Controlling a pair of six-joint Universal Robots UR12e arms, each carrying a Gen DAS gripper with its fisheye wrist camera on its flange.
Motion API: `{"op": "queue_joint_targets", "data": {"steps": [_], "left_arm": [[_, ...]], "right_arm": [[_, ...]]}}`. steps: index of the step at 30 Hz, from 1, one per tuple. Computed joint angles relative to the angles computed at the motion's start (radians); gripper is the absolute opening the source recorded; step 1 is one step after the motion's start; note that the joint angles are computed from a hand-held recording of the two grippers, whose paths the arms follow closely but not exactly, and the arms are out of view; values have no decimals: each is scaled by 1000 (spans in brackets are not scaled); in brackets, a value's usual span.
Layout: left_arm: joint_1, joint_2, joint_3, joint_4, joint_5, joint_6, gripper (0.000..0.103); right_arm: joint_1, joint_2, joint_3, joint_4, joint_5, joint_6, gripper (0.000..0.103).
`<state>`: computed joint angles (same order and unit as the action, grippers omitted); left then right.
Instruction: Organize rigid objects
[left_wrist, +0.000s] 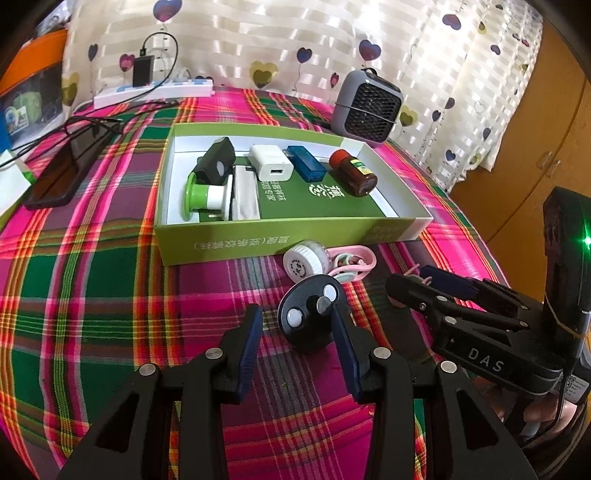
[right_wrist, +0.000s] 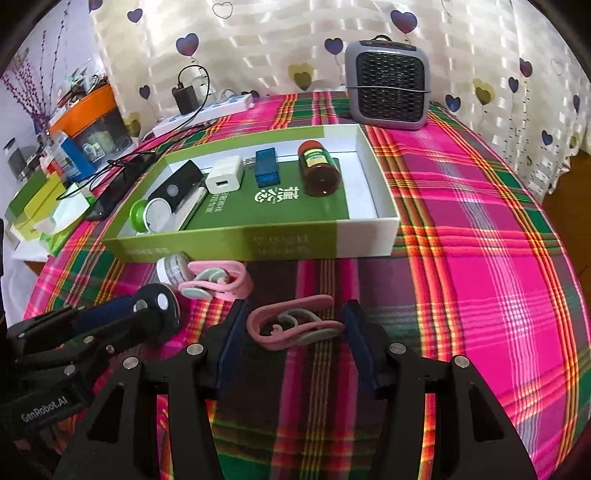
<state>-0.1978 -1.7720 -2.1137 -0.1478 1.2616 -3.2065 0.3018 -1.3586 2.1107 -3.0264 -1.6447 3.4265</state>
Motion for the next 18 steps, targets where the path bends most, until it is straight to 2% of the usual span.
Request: {"op": "queue_joint_targets", "data": {"steps": [8, 13, 18], "left_arm": [[0, -1, 1, -1, -1, 4, 38], [0, 0, 0, -1, -2, 5, 38], [0, 0, 0, -2, -1, 5, 38]], "right_arm": [[-3, -34, 37, 14, -23, 30, 54], [-16, -63, 74, -11, 55, 46, 54], [-13, -80, 98, -39, 69, 33, 54]]}}
